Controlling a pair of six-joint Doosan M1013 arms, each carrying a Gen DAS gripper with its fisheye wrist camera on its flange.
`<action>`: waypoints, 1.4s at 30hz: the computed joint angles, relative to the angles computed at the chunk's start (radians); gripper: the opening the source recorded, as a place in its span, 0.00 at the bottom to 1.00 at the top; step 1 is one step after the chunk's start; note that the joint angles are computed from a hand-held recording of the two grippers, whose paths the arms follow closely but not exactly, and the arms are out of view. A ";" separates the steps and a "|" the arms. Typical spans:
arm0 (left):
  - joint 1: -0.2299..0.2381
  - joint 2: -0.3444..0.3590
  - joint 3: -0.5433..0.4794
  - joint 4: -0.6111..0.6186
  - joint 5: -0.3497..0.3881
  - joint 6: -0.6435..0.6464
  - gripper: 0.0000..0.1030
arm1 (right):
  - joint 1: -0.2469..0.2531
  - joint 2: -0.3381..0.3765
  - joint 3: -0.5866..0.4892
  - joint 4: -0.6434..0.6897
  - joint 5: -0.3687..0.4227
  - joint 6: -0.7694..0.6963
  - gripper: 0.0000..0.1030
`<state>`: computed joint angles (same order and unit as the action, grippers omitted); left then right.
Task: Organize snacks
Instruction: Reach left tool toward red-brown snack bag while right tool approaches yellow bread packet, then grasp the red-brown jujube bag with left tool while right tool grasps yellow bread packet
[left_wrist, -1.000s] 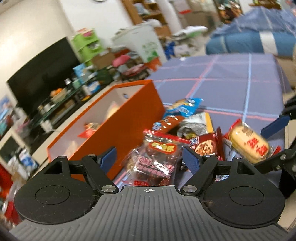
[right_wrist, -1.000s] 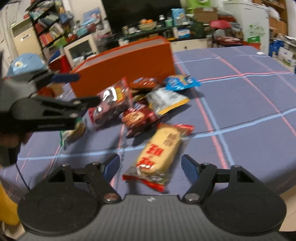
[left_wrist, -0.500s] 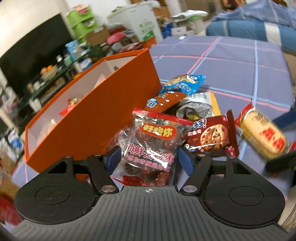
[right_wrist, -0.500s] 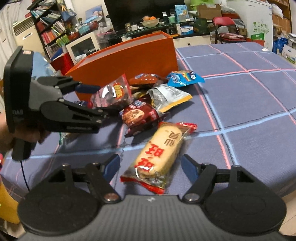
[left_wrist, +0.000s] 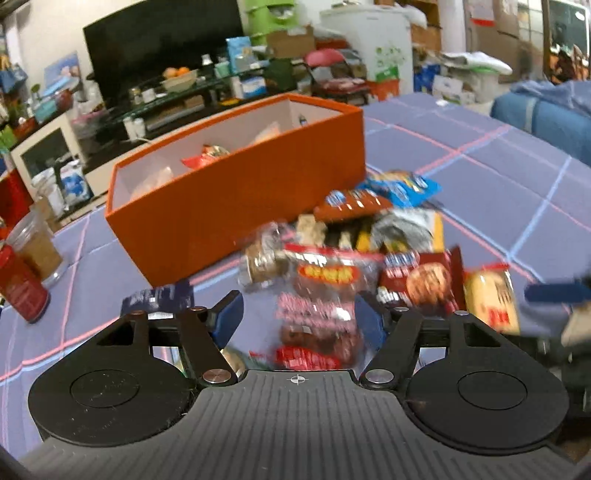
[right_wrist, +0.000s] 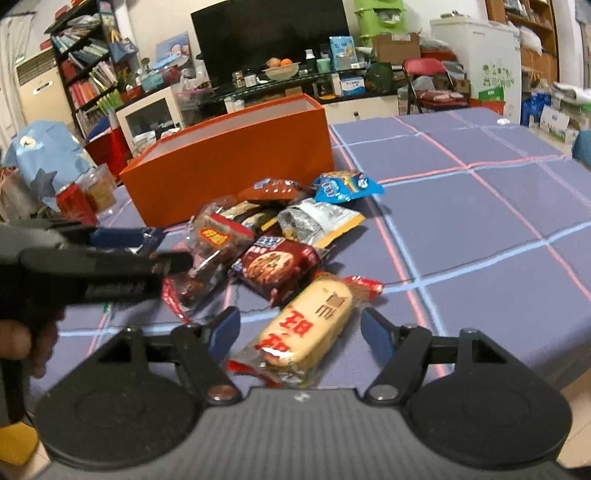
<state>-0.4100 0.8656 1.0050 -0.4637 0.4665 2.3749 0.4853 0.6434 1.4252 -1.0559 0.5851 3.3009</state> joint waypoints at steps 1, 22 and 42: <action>-0.002 0.010 -0.017 0.025 0.006 -0.028 0.46 | 0.005 0.007 -0.009 -0.009 0.019 0.003 0.70; -0.008 0.037 -0.048 -0.013 0.048 -0.037 0.49 | 0.005 0.055 -0.067 0.048 0.065 -0.095 0.69; -0.025 0.015 -0.029 0.244 0.151 -0.376 0.65 | -0.006 0.053 -0.085 0.146 0.154 -0.172 0.61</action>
